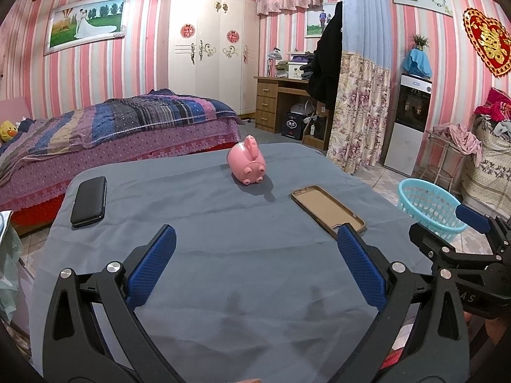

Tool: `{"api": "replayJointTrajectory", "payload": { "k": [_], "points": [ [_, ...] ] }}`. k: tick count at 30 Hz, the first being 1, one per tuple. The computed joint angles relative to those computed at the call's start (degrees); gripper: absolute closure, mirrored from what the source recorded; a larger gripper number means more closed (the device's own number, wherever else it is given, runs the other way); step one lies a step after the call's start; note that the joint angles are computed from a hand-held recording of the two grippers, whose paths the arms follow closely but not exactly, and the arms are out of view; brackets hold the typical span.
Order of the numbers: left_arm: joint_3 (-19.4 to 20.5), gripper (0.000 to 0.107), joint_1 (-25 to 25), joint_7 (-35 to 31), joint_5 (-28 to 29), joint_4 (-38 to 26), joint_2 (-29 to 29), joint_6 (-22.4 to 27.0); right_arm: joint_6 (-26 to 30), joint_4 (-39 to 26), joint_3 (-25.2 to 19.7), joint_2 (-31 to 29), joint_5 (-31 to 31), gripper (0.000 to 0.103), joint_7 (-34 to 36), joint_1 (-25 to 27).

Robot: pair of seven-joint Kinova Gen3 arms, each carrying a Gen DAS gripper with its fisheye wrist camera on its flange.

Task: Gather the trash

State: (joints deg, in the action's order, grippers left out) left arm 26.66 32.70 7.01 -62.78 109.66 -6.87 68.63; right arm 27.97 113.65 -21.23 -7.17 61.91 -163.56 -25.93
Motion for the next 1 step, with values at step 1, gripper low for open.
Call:
{"api": "replayJointTrajectory", "payload": {
  "k": [1],
  "points": [
    [-0.15, 0.01, -0.05, -0.25, -0.07, 0.14, -0.16, -0.11, -0.2, 0.1, 0.11, -0.11, 0.04, 0.004, 0.07, 0.05]
  ]
}}
